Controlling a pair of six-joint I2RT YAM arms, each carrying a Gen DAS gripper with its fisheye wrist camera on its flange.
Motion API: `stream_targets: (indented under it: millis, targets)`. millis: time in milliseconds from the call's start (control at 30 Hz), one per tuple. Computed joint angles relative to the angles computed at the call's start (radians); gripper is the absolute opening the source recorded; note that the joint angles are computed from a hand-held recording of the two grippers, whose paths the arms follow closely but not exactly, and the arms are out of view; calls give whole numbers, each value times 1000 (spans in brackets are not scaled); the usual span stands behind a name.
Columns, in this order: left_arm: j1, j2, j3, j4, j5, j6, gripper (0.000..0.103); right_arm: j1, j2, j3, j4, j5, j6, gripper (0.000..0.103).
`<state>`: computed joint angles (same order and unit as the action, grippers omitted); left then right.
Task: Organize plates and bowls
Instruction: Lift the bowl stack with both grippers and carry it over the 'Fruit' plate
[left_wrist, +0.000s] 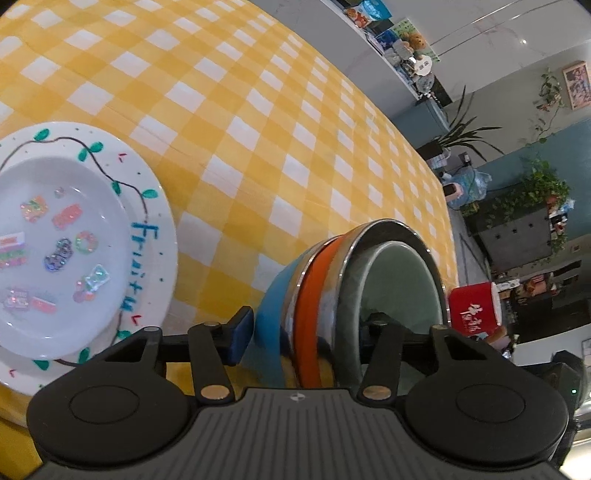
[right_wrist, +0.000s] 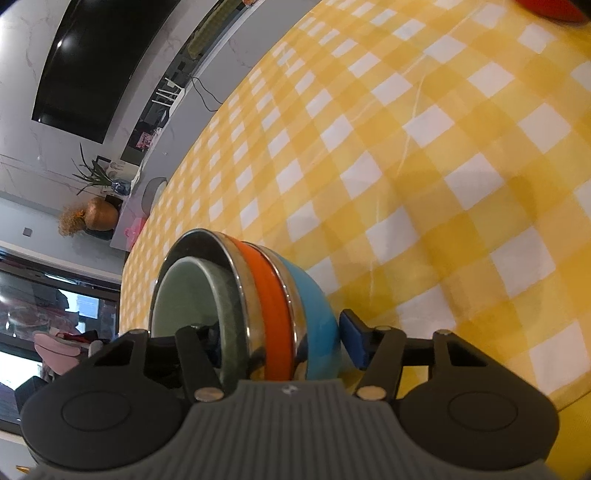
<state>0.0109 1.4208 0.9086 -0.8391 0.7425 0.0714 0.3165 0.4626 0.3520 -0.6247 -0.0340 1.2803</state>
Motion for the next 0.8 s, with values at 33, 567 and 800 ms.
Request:
stream_targets:
  millis: [33,567,800]
  targets:
    - [-4,-2,1,1,-3,-2,57,3,0,1,-1,3,2,58]
    - [-32,-56,-3,-12,-31,16,57,-24,-19,-6,-12,-31,0,54]
    - [-8,-91,2,-47,-28,40,57,-9,-57,-3,-23,-14,-7,54]
